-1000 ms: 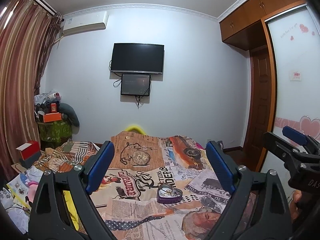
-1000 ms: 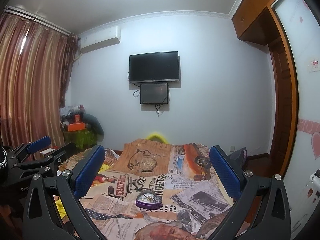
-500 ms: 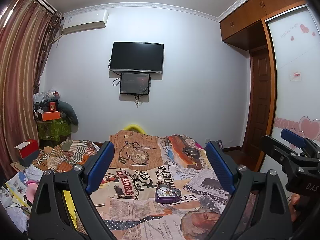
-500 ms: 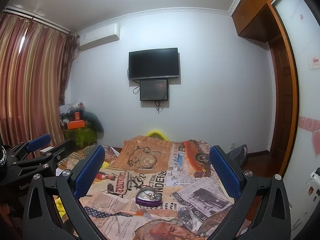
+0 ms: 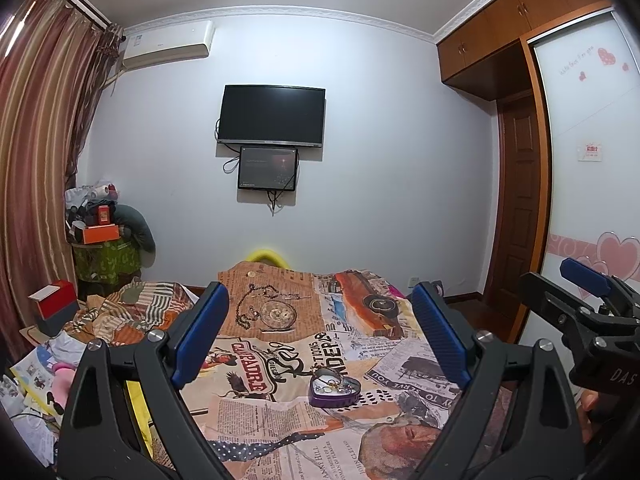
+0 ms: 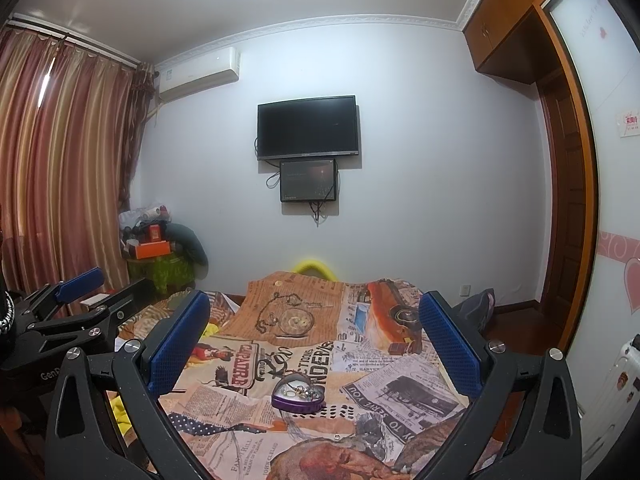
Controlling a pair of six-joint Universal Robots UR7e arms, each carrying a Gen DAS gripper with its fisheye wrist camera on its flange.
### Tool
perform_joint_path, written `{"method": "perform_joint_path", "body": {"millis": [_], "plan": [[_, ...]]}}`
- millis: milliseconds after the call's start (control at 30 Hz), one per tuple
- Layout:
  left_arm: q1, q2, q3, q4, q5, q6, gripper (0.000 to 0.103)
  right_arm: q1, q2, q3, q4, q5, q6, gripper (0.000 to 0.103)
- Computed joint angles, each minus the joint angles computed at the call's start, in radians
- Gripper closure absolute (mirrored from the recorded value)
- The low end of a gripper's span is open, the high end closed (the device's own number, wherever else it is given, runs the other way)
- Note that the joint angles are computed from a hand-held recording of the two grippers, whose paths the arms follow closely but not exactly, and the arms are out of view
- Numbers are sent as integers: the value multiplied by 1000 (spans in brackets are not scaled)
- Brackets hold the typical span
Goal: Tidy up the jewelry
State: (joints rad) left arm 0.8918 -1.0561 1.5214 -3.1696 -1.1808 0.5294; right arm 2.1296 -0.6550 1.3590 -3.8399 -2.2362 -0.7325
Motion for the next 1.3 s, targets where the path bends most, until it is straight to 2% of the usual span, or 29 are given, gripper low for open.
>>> {"method": "perform_joint_path", "body": {"millis": [1300], "plan": [[5,1,-11,54,-13,-32,10,0,-10,18,-17,15,21,0]]}}
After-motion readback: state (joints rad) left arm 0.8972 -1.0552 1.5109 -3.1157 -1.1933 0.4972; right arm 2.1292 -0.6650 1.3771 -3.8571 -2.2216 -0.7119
